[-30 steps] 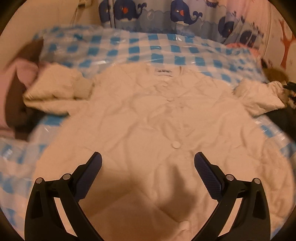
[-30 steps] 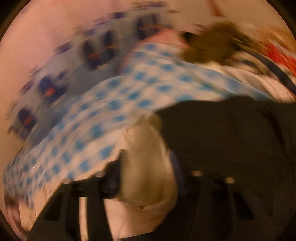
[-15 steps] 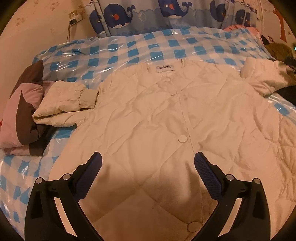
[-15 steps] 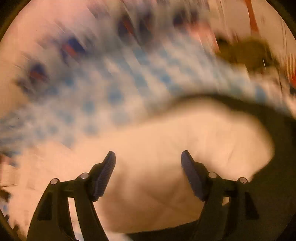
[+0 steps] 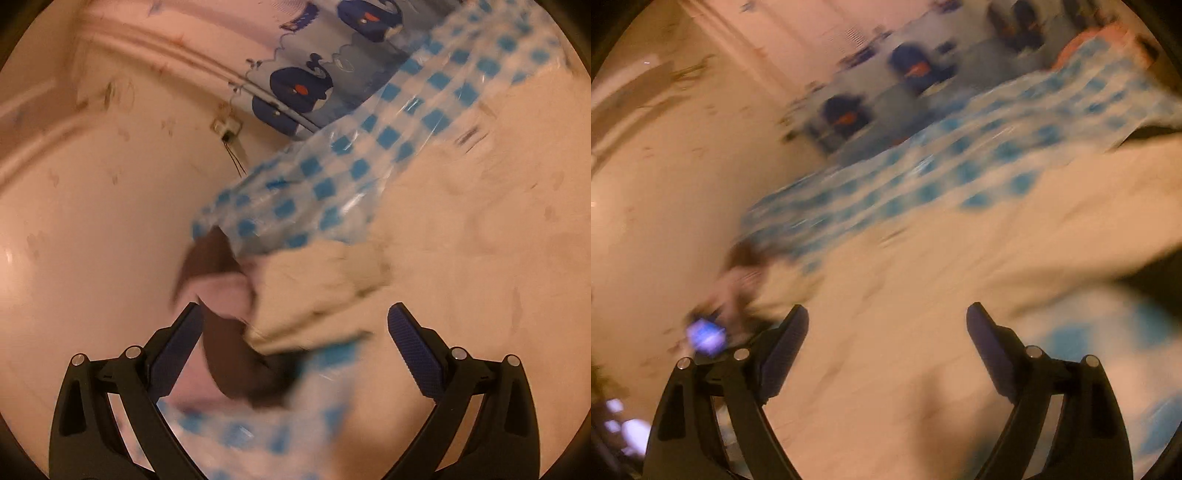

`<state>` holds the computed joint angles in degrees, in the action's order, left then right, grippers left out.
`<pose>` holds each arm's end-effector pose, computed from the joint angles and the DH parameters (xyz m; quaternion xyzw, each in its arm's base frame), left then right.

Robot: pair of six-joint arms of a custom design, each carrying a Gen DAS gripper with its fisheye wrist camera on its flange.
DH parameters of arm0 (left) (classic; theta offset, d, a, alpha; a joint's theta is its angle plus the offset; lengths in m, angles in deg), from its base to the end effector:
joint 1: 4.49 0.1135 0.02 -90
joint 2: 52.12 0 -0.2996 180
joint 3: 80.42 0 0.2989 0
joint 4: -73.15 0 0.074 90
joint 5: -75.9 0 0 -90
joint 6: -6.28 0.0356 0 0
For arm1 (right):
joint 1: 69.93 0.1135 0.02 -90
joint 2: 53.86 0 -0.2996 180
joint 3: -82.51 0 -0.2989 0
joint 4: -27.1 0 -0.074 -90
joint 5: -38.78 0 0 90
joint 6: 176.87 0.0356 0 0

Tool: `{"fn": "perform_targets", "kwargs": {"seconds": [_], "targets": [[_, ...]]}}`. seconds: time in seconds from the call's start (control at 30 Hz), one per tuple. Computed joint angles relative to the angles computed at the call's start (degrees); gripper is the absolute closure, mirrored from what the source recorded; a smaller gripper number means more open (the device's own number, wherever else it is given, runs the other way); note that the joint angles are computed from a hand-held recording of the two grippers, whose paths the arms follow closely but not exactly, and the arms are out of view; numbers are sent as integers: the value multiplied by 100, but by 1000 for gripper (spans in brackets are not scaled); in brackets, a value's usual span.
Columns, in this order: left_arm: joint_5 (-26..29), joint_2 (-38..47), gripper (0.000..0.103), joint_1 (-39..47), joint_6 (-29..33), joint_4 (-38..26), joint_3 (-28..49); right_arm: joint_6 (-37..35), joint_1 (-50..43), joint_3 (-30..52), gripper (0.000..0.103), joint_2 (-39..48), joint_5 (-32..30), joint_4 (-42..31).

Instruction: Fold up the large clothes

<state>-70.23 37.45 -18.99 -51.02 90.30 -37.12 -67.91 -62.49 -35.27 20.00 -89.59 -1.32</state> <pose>0.3040 -0.0481 0.1514 0.0862 0.7926 0.4712 0.3773 0.3020 0.0617 0.2754 -0.0521 0.8658 0.3811 0.3201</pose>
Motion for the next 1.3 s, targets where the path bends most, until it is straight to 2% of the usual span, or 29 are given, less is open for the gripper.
{"fn": "perform_targets", "kwargs": {"seconds": [0.03, 0.07, 0.1, 0.17, 0.2, 0.23, 0.3, 0.37, 0.47, 0.5, 0.57, 0.6, 0.63, 0.73, 0.83, 1.0, 1.1, 1.17, 1.2, 1.23, 1.3], "targets": [[120, 31, 7, 144, 295, 191, 10, 207, 200, -174, 19, -120, -73, 149], [536, 126, 7, 490, 656, 500, 31, 527, 466, -452, 19, -302, -89, 450], [791, 169, 7, 682, 743, 439, 122, 826, 701, -741, 19, -438, -105, 786], [1642, 258, 7, 1220, 396, -319, 540, 1337, 1124, -1049, 19, -405, 13, 1379], [2417, 279, 7, 1604, -64, -1155, 935, 1625, 1303, -1181, 19, -316, 64, 1694], [3134, 371, 7, 1954, -390, -1722, 1289, 1741, 1351, -1178, 19, -127, 20, 1850], [3543, 672, 7, 2261, -467, -1805, 1551, 1752, 1421, -1156, 19, 132, 126, 1922], [3840, 1017, 7, 2450, -248, -1747, 1794, 1661, 1456, -1351, 19, -30, 103, 1806], [3728, 1475, 7, 2424, 246, -1532, 2041, 1750, 1179, -1489, 19, 123, -160, 1941], [3814, 1576, 8, 2417, 338, -1664, 2153, 1812, 1106, -1512, 19, 157, -237, 1981], [4552, 1511, 9, 2427, 379, -2245, 2331, 1830, 1016, -1569, 19, 73, -273, 1978], [4672, 1451, 9, 2372, 751, -2036, 2180, 1793, 976, -1573, 19, 35, -290, 1971], [4380, 1528, 9, 2290, 1074, -1750, 2085, 1797, 958, -1612, 19, -11, -305, 1990], [3828, 1915, 9, 2235, 1613, -1674, 2289, 1798, 997, -1634, 19, -14, -359, 1996], [3247, 2396, 9, 2247, 2303, -1302, 2493, 1727, 1064, -1631, 19, 16, -344, 1971], [2821, 3004, 9, 2225, 2520, -1243, 2966, 1720, 1054, -1674, 19, 67, -309, 2007], [2580, 3366, 9, 2215, 2223, -1454, 3404, 1735, 1032, -1704, 19, 108, -289, 2061], [2551, 3413, 32, 2266, 1691, -1550, 3600, 1735, 1019, -1735, 19, 118, -287, 2101], [2481, 3425, 64, 2322, 1319, -1717, 3730, 1738, 1020, -1740, 19, 120, -286, 2112], [2439, 3434, 80, 2395, 949, -1901, 3867, 1734, 1014, -1747, 19, 123, -292, 2119], [2791, 3292, 87, 2612, 330, -2356, 4021, 1732, 1010, -1763, 19, 114, -288, 2134]]}}
